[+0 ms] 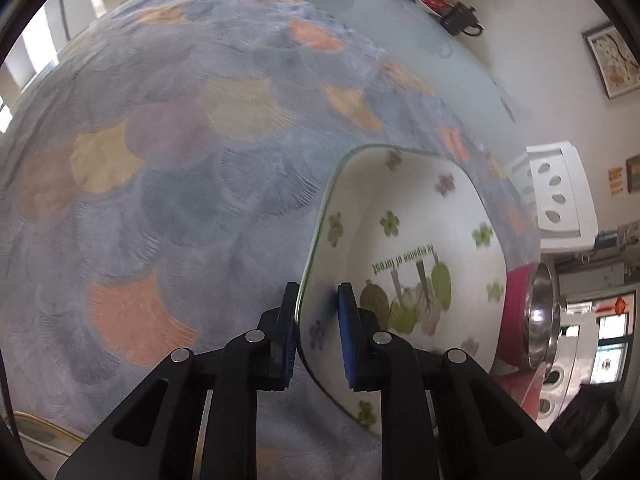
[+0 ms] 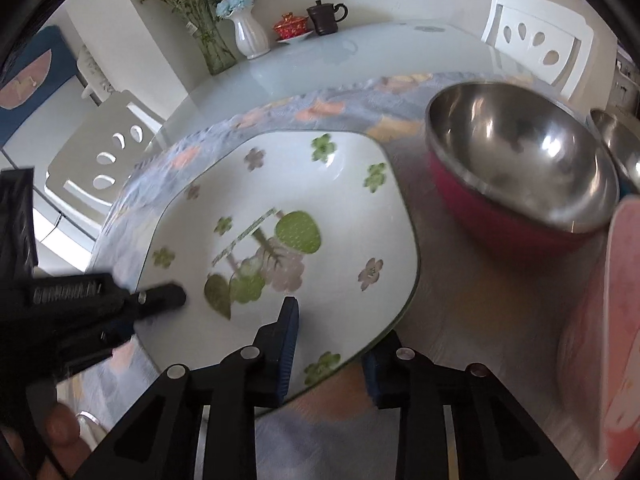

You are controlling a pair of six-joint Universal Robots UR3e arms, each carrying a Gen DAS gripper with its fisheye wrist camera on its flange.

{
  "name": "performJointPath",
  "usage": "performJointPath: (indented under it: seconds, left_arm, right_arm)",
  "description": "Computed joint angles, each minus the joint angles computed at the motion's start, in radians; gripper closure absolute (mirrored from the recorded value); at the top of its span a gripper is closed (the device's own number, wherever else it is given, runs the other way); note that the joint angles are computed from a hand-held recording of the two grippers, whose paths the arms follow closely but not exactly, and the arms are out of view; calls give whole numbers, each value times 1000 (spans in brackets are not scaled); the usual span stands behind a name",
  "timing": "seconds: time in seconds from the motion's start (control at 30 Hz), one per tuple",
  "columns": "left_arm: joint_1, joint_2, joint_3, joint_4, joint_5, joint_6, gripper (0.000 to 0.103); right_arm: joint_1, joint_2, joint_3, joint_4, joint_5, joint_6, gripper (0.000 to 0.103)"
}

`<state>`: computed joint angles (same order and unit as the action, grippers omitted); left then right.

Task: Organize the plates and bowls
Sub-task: 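Grip the rim of the second hexagonal leaf-print plate with both tools, then lift the second hexagonal plate with both tools and carry it to the stack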

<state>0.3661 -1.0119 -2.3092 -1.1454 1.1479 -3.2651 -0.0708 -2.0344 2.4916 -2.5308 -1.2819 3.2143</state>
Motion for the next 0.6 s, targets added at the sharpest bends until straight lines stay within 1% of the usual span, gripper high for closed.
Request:
performJointPath:
  seconds: [0.03,0.1,0.17,0.23,0.33,0.37,0.4,0.43,0.5,0.53,0.6]
  left_arm:
    - [23,2,3,-20,-11,24,87]
    - [62,8,1,-58,-43,61,88]
    - [45,-6,9,-47,-35,63,87]
    - [16,-14,13,-21,-10,54,87]
    - [18,-12,4,-15,-19,62,87]
    - [22,-14,1,-14,-25,66,87]
    - [22,-15,1,-14,-27,70,87]
    - [14,-18,2,-6,-21,70,87]
    - [-5,-13,1,17,-5,68,87]
    - [-20,-7,-4,39,6,63,88]
    - [-80,-4,-1,101,66,57,88]
  right_arm:
    - [22,0,1,-1,-1,24,75]
    - [28,-19,8,19,10,36,75]
    - [-5,-37,12,50,42,14,75]
    - [-30,-16,0,54,47,0,75]
    - [-104,-1,3,58,103,-41,75]
    - [-106,15,1,42,109,-47,71]
    - [-98,30,-1,19,107,-53,66]
    - [-83,46,0,-11,100,-61,64]
    - [-58,63,4,-54,81,-73,64]
    - [-62,57,13,-63,89,-92,66]
    - [-79,26,35,-63,109,-140,67]
